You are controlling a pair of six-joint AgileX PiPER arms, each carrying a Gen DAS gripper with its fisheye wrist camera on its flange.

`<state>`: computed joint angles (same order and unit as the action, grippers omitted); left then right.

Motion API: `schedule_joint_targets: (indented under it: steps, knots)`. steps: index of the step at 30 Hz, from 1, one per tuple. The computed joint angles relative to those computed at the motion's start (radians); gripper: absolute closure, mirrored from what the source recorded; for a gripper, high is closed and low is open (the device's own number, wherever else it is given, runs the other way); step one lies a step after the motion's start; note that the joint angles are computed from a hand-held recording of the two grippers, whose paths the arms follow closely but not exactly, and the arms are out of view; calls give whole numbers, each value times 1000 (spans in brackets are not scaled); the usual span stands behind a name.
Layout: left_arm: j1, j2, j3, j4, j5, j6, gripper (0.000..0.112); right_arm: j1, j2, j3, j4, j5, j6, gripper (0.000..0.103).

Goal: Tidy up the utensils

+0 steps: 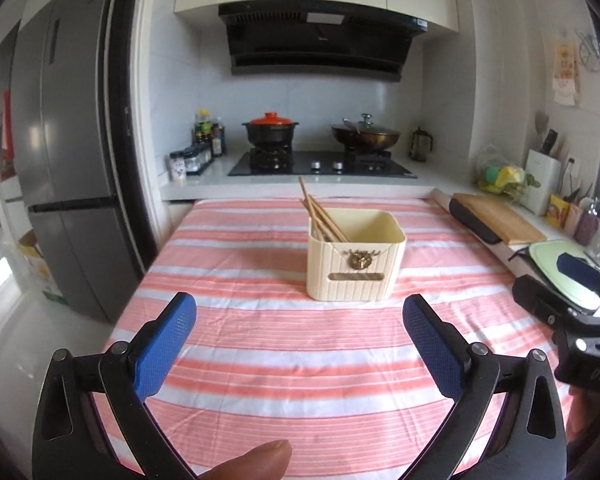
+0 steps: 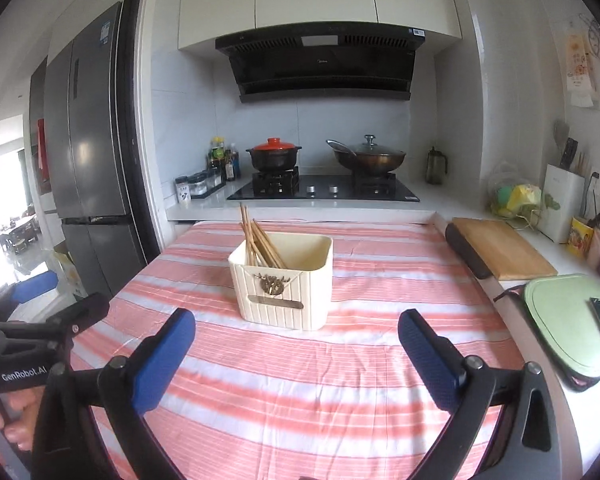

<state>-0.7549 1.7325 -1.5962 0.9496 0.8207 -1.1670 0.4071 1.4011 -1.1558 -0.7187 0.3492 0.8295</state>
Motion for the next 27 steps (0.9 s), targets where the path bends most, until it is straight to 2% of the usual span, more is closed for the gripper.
schedule_joint_targets:
  steps: [3,7,17,27]
  knots:
    - [-39,-15,10,84,63,-55,9,14,-22,20,-42,-1,40,0]
    - [-52,-33,10,84,76,-61,9,29,-21,14,-41,4,42,0]
    - [-87,-18,-33,76,166,-47,9,80,-50,0,-45,74,32,0]
    - [-67,-37,-44,-17,149,6,9,92,-66,-18,-23,125,26,0]
